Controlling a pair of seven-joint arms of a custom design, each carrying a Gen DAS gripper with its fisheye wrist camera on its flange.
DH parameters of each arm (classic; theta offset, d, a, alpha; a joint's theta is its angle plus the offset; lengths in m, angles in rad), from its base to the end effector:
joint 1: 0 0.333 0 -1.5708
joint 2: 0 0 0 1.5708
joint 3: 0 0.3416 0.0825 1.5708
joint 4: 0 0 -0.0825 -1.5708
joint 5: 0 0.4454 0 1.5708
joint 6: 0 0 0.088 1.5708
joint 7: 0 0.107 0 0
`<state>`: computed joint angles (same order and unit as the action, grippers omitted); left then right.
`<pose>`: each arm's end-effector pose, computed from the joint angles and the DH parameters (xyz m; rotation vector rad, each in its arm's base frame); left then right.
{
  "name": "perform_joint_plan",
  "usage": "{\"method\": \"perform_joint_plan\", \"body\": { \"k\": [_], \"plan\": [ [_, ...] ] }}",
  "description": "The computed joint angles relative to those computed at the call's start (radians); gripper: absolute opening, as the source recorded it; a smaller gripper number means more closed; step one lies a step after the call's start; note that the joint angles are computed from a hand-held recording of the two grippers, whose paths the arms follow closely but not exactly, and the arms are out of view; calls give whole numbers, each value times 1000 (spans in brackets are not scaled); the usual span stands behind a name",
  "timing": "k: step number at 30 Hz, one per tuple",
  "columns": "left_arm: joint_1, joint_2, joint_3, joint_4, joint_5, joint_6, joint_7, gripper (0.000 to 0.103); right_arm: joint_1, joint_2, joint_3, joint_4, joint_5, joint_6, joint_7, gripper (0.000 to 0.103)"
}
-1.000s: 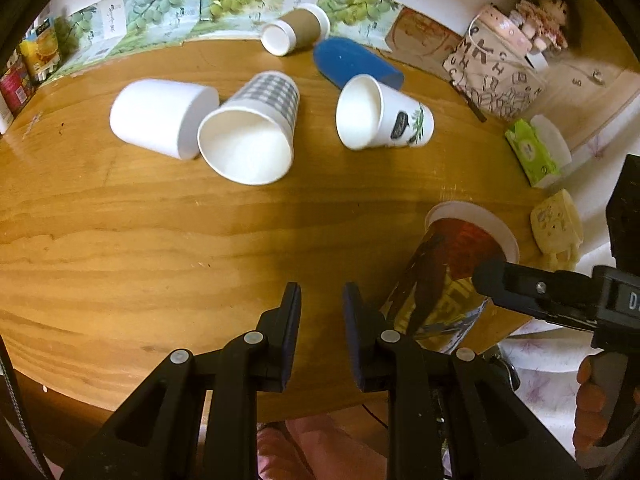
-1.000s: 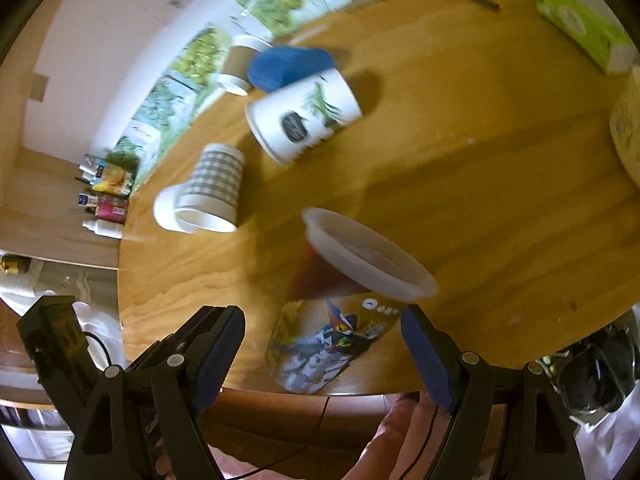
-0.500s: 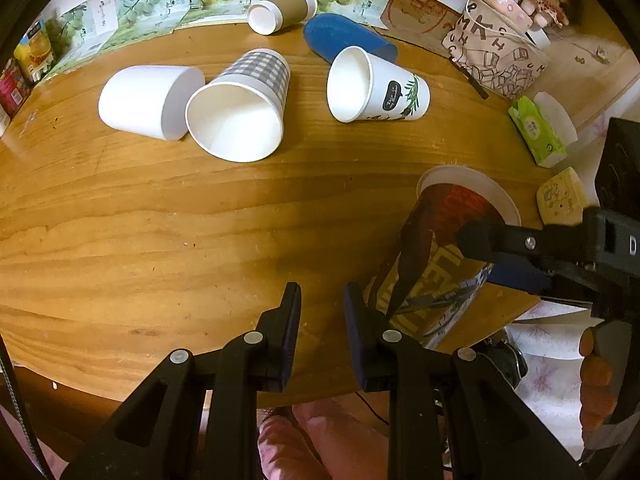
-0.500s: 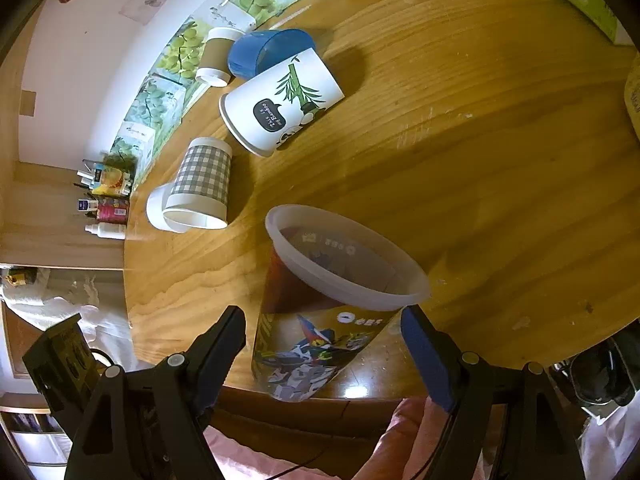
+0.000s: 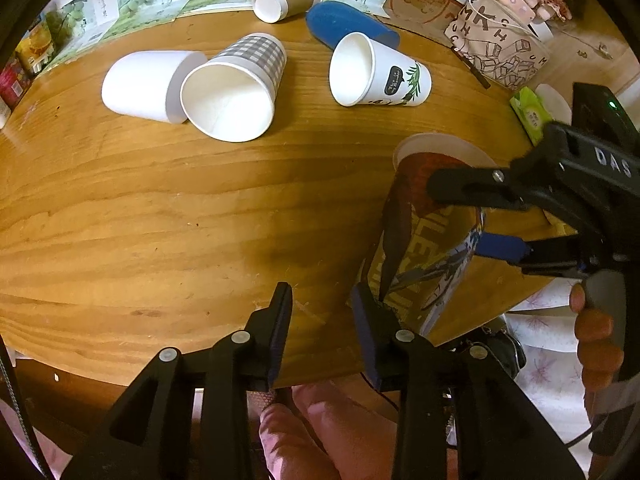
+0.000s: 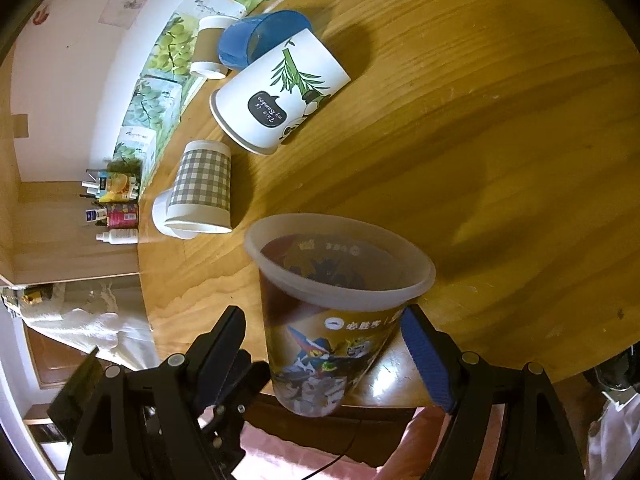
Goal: Flip cup upright
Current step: 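Lower the upright printed cup onto the desk with the right tool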
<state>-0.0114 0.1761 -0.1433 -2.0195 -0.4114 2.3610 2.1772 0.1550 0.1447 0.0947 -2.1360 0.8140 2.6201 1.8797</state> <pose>0.6473 -0.1037 0.3723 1.5725 -2.6094 0.5721 0.6210 0.1402 0.3545 -1.0742 2.3502 0.4111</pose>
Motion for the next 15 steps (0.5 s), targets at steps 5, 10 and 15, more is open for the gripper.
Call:
{"method": "perform_joint_plan", "body": {
  "k": [5,10,15],
  "plan": [
    [1,-7,3,-3,-3,-9,-15,35,-12,31,0,39,1,-36,-18,81],
    [1,-9,5,-2,2,-19,-32,39,-22,64,8,82,-17,-68,-21,81],
    [4,-14,4,-1,-13,-27,-37,46,-30,96,16,127,-43,-101,-25,81]
  ]
}}
